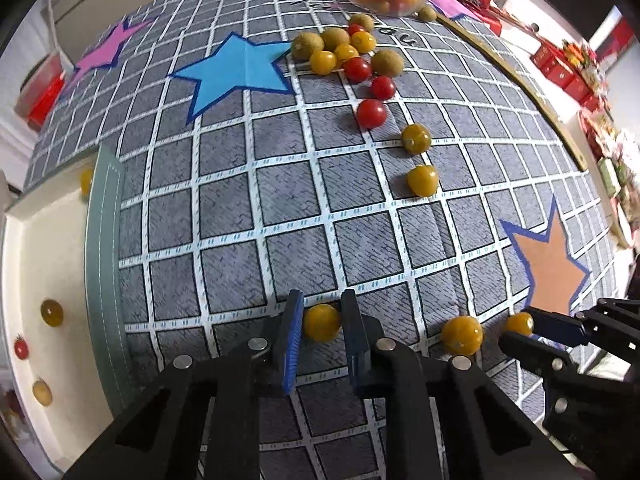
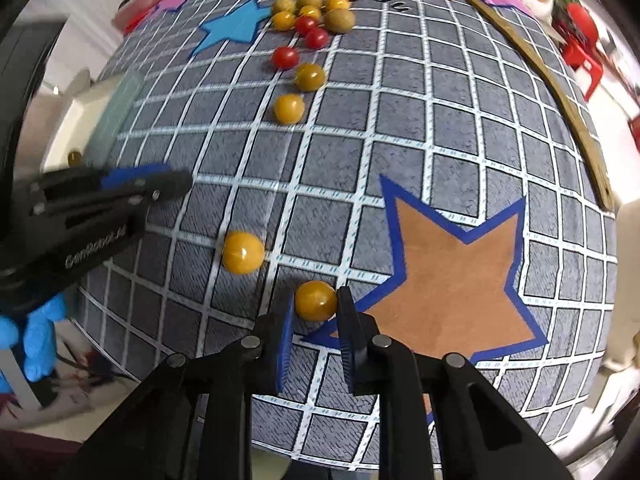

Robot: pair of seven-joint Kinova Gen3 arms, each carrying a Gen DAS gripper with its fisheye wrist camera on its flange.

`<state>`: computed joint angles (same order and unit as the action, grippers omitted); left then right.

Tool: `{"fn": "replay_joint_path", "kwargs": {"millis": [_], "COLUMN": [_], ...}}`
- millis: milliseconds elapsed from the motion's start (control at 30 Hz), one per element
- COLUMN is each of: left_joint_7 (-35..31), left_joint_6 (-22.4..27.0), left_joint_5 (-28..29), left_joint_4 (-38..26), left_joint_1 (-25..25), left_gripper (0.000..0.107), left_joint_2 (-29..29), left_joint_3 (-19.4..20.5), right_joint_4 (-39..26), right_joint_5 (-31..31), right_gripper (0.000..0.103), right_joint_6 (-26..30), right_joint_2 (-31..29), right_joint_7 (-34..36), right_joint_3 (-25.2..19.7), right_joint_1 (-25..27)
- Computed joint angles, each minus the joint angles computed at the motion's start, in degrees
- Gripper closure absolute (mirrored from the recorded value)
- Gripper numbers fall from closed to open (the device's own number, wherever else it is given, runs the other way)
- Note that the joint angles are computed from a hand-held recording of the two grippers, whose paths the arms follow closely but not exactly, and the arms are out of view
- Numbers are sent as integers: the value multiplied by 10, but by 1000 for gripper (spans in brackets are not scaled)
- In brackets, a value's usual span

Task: Organize fruits
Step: 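Grasp a yellow cherry tomato with the left tool while the right tool grasps an orange-yellow one, then carry both tomatoes into the white tray and open both tools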

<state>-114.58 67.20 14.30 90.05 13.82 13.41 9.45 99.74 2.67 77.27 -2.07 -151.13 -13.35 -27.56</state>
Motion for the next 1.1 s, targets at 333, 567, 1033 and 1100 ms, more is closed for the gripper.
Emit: {"fn": "replay_joint_path", "kwargs": {"millis": [333, 567, 1033, 1100], "left_joint_7": [-20, -43, -40, -39], "left_joint_6": [23, 40, 21, 14], "left_joint_5": [22, 47, 68, 66], "left_joint_4": [-5, 3, 24, 32], "left_joint_1": [-32, -65, -115, -125], "left_gripper": [87, 87, 87, 87], "left_joint_2": [0, -22, -57, -60], "left_joint_3": [-10, -23, -54, -60], "right_joint_4": [0, -24, -111, -127], "right_joint_5": [-10, -1, 4, 5], "right_gripper": [81, 81, 81, 81], "right_joint_6": [-3, 0, -10, -12], "right_joint_2": [-22, -13, 56, 70], "right_joint_7": [24, 19, 63, 73], "right_joint_3": [24, 14, 21, 22], "right_joint_1": [44, 40, 18, 11]}}
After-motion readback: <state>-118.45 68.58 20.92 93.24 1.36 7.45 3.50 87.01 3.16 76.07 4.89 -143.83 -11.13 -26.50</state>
